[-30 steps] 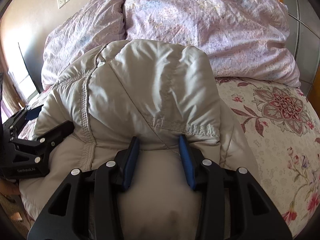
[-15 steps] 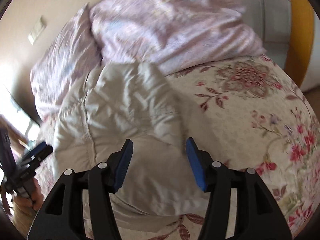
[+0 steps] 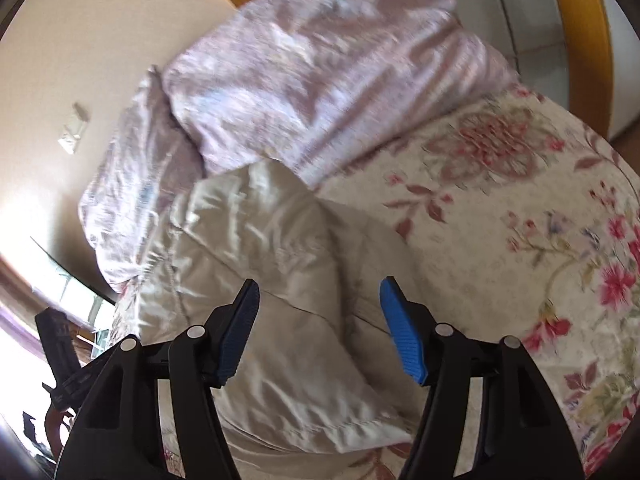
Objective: Fold large clothes
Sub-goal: 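Push the folded jacket along the bed with both grippers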
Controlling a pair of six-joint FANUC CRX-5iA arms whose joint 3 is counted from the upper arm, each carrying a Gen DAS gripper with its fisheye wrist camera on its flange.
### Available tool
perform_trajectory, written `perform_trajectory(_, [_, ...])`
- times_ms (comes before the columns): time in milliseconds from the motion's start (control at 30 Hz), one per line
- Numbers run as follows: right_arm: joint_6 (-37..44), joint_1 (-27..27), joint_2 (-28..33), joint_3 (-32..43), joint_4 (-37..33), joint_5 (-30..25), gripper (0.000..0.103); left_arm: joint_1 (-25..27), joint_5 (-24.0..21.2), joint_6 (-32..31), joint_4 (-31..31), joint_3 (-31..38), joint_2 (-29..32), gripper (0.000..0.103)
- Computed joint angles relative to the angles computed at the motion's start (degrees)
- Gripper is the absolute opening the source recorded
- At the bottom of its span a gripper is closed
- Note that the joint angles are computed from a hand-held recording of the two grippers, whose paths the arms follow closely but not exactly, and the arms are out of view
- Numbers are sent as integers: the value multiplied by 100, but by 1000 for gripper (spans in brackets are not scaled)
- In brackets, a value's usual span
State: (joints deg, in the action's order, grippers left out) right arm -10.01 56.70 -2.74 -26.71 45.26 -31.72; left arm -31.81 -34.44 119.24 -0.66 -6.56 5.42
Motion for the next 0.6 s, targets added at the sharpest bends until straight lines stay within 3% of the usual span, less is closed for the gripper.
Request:
perform_trajectory(67, [1141,155,501,690,-1054,-788,55,-36,-15,43,-93,47,22,101])
perform_trajectory(100, [1465,141,651,868,-1422,-923,55,-45,-12,36,-107,63,36,101])
perform_trajectory(367, [1783,-27,678,916,-2097,-713,59,-42,119,-246,79,-2,44,101])
perform_trajectory(433, [1983,-131,523,925,-2350,-578,65,58,251,-600,494,-216,-36,101])
perform_trajectory(500, [2162,-315,172,686,-2796,-23,90,202,435,-1214,1171,-527,-121,101])
perform_trajectory(567, [2938,-574,-14,710,-3767,336,102,332,569,-1968,1998,-839,-168,101])
perform_trajectory(600, [3471,-730,-22,876,-4376,210,102,367,601,-2227,2283,-938,-174,101])
